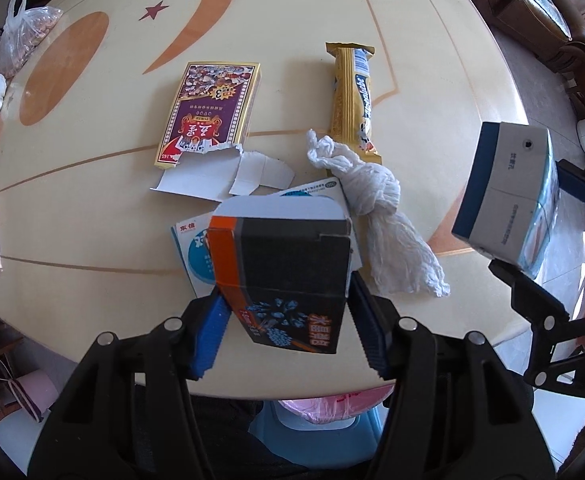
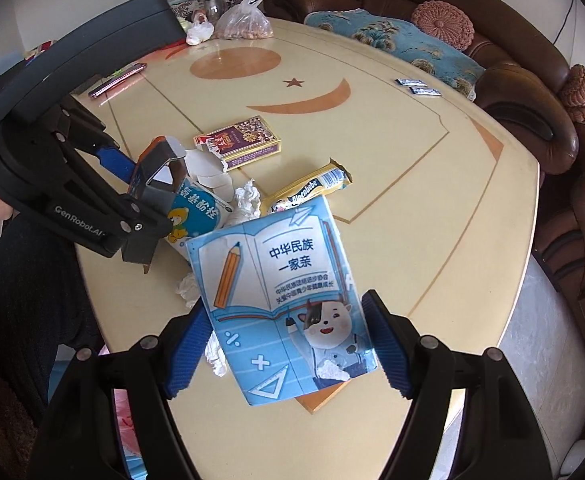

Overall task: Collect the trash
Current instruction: 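Grasp the black-orange box with the left tool while the right tool grasps the blue milk carton, then carry the black box and milk carton with both tools over the pink bin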

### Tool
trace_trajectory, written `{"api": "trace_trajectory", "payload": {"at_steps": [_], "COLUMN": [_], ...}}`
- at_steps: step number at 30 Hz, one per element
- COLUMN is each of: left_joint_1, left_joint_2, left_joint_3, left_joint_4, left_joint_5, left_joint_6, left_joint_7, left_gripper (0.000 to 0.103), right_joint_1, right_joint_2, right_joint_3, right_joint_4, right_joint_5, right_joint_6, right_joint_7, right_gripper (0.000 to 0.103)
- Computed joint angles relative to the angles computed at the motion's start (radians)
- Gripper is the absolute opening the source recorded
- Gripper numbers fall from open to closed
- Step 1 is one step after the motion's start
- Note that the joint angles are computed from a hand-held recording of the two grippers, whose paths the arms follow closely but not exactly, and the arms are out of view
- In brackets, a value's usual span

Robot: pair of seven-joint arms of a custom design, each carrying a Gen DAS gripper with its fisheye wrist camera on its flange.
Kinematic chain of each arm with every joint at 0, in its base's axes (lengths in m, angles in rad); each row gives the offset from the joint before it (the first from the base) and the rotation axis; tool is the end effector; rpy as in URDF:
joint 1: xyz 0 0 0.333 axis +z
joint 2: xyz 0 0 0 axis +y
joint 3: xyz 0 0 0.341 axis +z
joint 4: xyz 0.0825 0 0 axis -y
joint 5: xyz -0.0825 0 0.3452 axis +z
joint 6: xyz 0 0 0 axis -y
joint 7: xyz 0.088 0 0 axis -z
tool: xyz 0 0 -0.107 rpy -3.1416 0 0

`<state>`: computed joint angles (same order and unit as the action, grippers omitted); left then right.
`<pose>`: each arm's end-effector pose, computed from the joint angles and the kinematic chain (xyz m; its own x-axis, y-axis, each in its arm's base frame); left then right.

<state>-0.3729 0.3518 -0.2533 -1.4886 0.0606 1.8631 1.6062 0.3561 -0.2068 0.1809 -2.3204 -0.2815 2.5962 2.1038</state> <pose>0.5343 -0.3497 0.5130 -0.6146 -0.7884 0.0267 -0.7887 0.6138 -0.0349 0.4043 0.2530 0.5195 0.2083 -0.9779 0.0198 -0.8431 -0.1897 -0.5032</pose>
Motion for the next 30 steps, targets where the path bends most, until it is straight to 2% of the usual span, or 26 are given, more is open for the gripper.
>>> {"api": "trace_trajectory", "payload": {"at_steps": [8, 11, 16, 30], "left_joint_1": [0.024, 0.025, 0.012, 0.049], "left_joint_2": [-0.089, -0.136, -0.198, -0.471], "left_joint_3": [-0.007, -0.013, -0.027, -0.005], "left_joint_4": [-0.077, -0.124, -0.126, -0.355], "left_joint_5": [-0.032, -0.038, -0.059, -0.173], "left_joint_6": [0.024, 0.056, 0.040, 0.106], "left_joint_7": [0.048, 0.060, 0.069, 0.224], "left_gripper": [0.057, 0.057, 0.057, 0.057], "right_joint_1": [-0.014, -0.003, 0.023, 0.122], "right_joint_2": [-0.028, -0.040, -0.062, -0.097], "right_joint_3": [0.049, 0.056, 0.083, 0.188], "right_joint_4": [0.020, 0.035, 0.079, 0.221], "right_joint_5": [-0.096, -0.106, -0.125, -0.157], "right_joint_6": [-0.061, -0.094, -0.193, -0.467], "right_joint_7": [0.186, 0.223, 0.277, 0.471], "right_gripper": [0.072, 0.072, 0.072, 0.072]}}
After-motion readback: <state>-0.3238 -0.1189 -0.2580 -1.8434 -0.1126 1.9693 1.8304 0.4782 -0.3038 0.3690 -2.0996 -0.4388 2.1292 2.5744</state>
